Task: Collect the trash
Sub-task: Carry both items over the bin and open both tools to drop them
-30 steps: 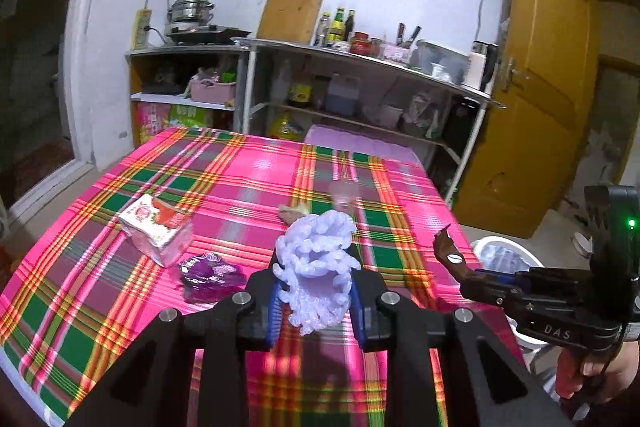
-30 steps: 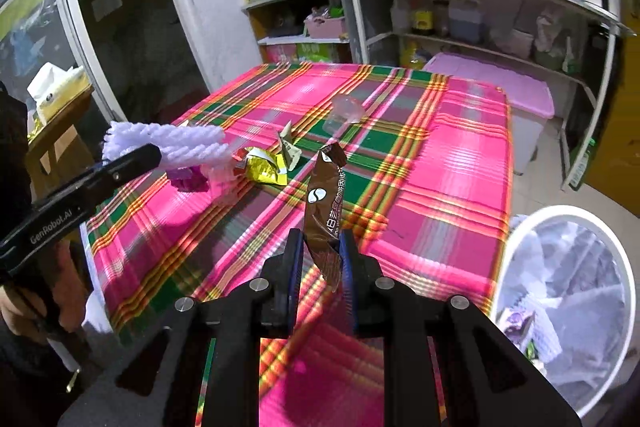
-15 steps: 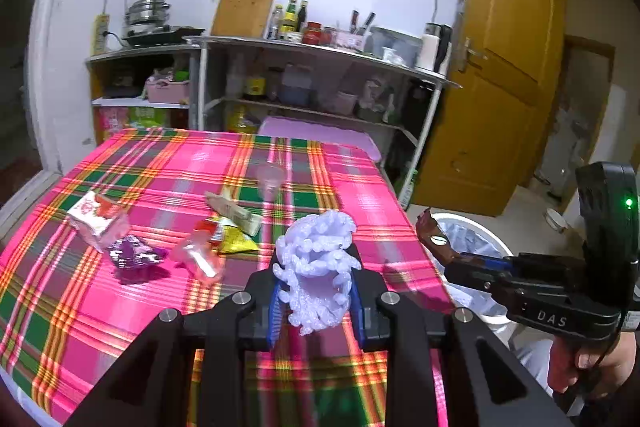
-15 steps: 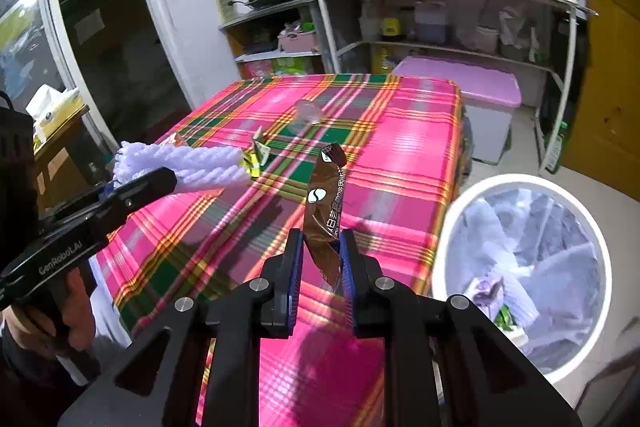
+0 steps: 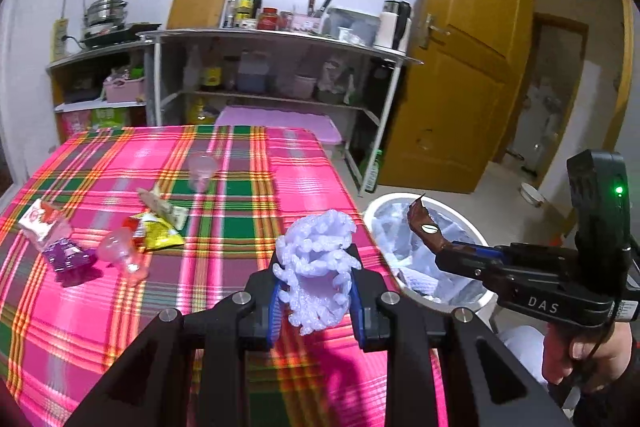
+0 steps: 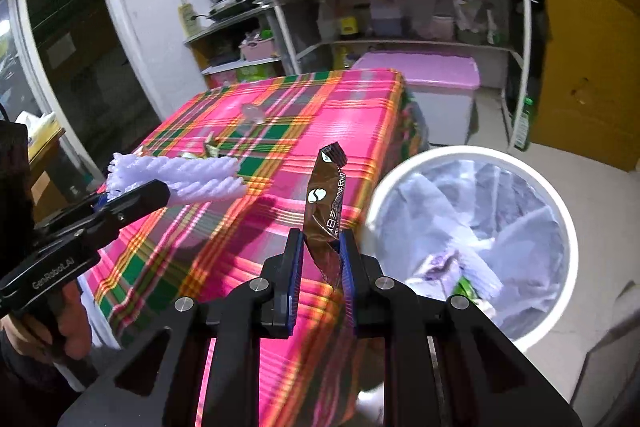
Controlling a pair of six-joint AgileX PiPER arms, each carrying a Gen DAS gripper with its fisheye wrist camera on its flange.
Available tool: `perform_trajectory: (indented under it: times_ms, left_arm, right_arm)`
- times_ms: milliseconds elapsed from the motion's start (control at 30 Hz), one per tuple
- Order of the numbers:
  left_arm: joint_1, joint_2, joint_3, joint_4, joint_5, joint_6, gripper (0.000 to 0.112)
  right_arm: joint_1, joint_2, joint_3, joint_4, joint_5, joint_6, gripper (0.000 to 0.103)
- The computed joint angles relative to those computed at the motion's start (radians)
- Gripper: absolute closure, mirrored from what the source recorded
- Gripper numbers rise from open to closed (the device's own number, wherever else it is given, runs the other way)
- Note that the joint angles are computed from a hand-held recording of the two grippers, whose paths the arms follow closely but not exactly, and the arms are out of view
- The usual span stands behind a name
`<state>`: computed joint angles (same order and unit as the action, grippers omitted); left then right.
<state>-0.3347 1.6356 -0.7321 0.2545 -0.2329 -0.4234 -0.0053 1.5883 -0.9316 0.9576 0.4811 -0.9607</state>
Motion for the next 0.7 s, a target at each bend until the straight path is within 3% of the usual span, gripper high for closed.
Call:
perform_trajectory:
  times_ms: [300,700]
  left_arm:
    - [-0.077,0.075,-0.094,0.067,0.017,-0.064,0.085]
    - [-0.137,0.205,-0.252,0.416,0.054,-0.402,0.085]
  right_arm:
    - [-0.095,-0.001,0.013,0.012,0.02,-0.034,0.084]
    - [-0.186,0.048,0.013,0.024,0.033,-0.054,0.084]
